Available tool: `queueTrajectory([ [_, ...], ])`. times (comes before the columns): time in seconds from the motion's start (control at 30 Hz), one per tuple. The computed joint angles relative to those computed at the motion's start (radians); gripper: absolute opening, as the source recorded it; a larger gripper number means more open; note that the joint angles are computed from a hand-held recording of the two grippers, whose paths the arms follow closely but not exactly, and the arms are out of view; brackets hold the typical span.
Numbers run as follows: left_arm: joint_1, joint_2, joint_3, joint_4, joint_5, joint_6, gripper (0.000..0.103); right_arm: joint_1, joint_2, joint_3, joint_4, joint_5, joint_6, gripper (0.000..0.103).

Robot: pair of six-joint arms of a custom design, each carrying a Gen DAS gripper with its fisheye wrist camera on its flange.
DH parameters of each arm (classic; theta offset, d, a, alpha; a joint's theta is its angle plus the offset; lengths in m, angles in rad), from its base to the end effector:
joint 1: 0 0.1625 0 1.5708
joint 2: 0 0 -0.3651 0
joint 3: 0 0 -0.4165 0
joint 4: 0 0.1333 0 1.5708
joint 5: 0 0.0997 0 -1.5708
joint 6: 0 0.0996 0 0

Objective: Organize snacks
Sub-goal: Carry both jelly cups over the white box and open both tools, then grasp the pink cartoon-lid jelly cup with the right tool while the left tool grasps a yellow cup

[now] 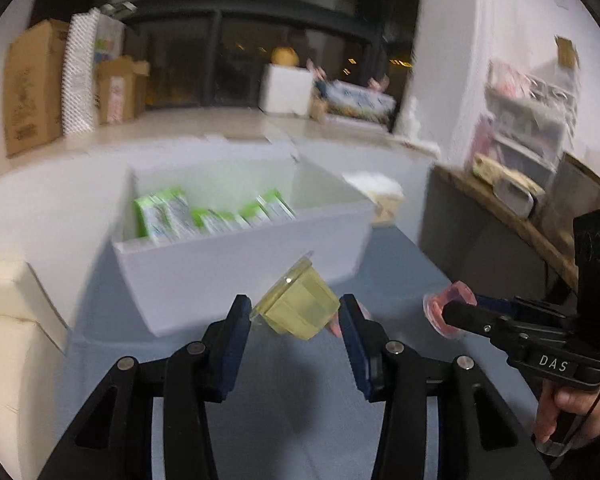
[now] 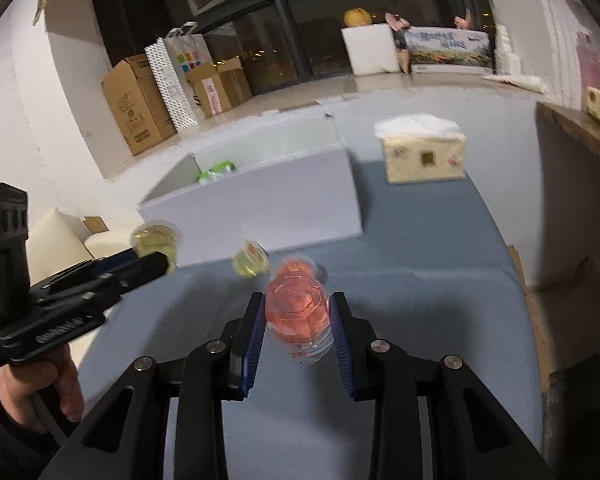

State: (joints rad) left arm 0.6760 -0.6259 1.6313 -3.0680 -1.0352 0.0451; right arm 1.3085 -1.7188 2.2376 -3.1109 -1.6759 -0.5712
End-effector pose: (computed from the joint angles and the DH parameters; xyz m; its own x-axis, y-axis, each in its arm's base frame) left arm -0.3898 -0.5487 -0.0037 -0.6943 0.5444 -0.4707 0.7197 0.5275 -0.4515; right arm 0.0034 -0.4610 0.3504 -0.8617 0.0169 0.5071 -0.3928 0.6105 -0.6878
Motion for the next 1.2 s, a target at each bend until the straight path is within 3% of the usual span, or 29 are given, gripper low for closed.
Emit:
queueTrajectory([
  [0.13,0.027,-0.004,-0.058,-0.017,0.014,0.003,0.05,0.075,0.096,-0.11,0.0,-0.026,-0.01,0.035],
  [0.33,0.087,0.07,-0.248,0.08,0.034,0.046,0.05,0.16,0.269,-0.331,0.043,-0.064,-0.02,0.035],
  [0.53,0.12,0.183,-0.437,0.205,0.07,0.074,0.051,0.175,0.414,-0.528,0.129,-0.11,-0.02,0.035],
  [0.57,0.128,0.2,-0.467,0.235,0.077,0.065,0.055,0.173,0.434,-0.553,0.146,-0.12,-0.02,0.036],
  [0.6,0.132,0.21,-0.484,0.251,0.085,0.058,0.074,0.17,0.454,-0.576,0.157,-0.135,-0.015,0.036],
  [0.63,0.138,0.215,-0.495,0.273,0.083,0.047,0.085,0.17,0.474,-0.598,0.157,-0.165,-0.005,0.051],
  [0.67,0.143,0.214,-0.494,0.272,0.079,0.038,0.101,0.167,0.485,-0.612,0.164,-0.177,0.01,0.084],
  [0.7,0.145,0.21,-0.485,0.261,0.075,0.041,0.102,0.153,0.477,-0.606,0.163,-0.148,0.031,0.097],
  [0.73,0.147,0.201,-0.468,0.245,0.068,0.051,0.102,0.141,0.463,-0.589,0.15,-0.113,0.046,0.103],
  [0.8,0.143,0.188,-0.44,0.236,0.089,0.055,0.103,0.121,0.43,-0.557,0.159,-0.051,0.072,0.103],
  [0.93,0.133,0.139,-0.356,0.211,0.092,0.035,0.103,0.111,0.377,-0.482,0.121,-0.033,0.068,0.103],
  [1.2,0.06,-0.039,-0.016,0.088,0.078,-0.058,0.103,0.095,0.197,-0.237,0.028,-0.016,0.044,0.103],
])
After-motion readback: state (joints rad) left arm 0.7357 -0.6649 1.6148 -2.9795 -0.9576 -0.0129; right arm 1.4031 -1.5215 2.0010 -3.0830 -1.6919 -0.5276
